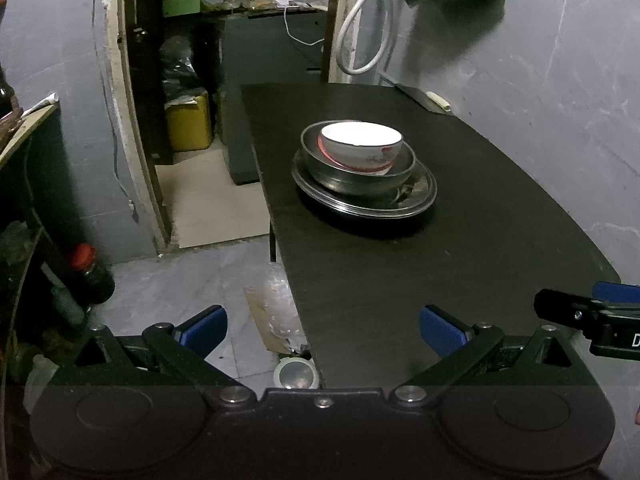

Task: Organize plates and bowls

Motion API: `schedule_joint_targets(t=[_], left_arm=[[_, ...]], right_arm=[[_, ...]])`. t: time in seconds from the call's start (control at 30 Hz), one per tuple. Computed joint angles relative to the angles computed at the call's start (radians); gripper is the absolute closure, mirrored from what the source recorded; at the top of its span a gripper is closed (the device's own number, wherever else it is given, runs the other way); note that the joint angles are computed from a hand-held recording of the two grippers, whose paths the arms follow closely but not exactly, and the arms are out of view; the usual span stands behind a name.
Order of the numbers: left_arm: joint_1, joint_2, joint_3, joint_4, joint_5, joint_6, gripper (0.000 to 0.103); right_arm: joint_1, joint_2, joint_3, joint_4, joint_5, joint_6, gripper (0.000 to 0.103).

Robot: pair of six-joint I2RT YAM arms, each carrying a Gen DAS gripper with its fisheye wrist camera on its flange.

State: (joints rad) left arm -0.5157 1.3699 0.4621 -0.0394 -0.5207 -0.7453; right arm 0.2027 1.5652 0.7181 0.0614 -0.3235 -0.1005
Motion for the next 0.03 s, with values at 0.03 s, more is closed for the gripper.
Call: schedule_joint_targets(t=[0.03], left_arm=[[0.005, 0.008, 0.004, 0.004, 0.006, 0.007, 0.001]], right_arm=[[0.0, 0.005, 0.003, 0.001, 0.002, 0.002, 0.0]])
